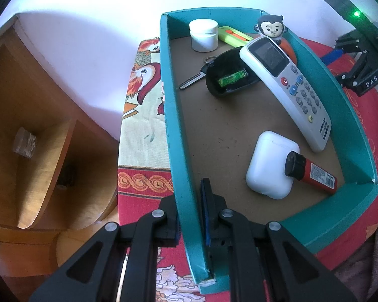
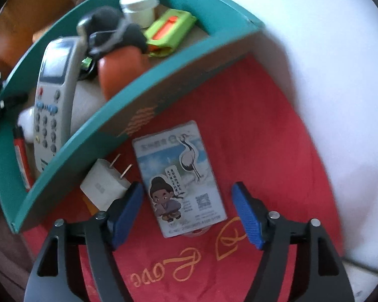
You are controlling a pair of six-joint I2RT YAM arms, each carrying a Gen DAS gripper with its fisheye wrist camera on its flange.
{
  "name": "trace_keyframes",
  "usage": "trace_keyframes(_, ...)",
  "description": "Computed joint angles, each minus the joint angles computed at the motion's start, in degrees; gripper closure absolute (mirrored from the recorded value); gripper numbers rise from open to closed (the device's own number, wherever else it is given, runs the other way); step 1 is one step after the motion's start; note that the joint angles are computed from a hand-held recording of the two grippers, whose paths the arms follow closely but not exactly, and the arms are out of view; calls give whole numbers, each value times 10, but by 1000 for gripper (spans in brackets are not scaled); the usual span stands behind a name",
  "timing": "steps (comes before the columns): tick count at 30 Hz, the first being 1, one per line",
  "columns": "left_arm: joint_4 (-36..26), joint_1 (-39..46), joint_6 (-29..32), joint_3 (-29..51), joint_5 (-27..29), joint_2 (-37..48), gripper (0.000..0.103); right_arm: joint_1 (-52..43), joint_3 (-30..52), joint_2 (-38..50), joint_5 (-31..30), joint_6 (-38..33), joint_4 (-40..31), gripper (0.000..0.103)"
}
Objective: Organize objects
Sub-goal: 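Close the right gripper on the printed card and lift it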
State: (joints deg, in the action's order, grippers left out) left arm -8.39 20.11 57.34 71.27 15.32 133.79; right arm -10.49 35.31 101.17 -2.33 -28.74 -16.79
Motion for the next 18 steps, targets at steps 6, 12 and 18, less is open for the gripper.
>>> trace_keyframes(6,1,4,8,-3,0,-2,93,-19,-36,-48,16,14,4,43)
trace_keyframes(12,3,9,12,-2,0,1,93,-4,-47,-70,33,38,3,43)
trace_keyframes(18,3,12,15,1,-2,4,93,0,-19,-57,15,50,-18,42)
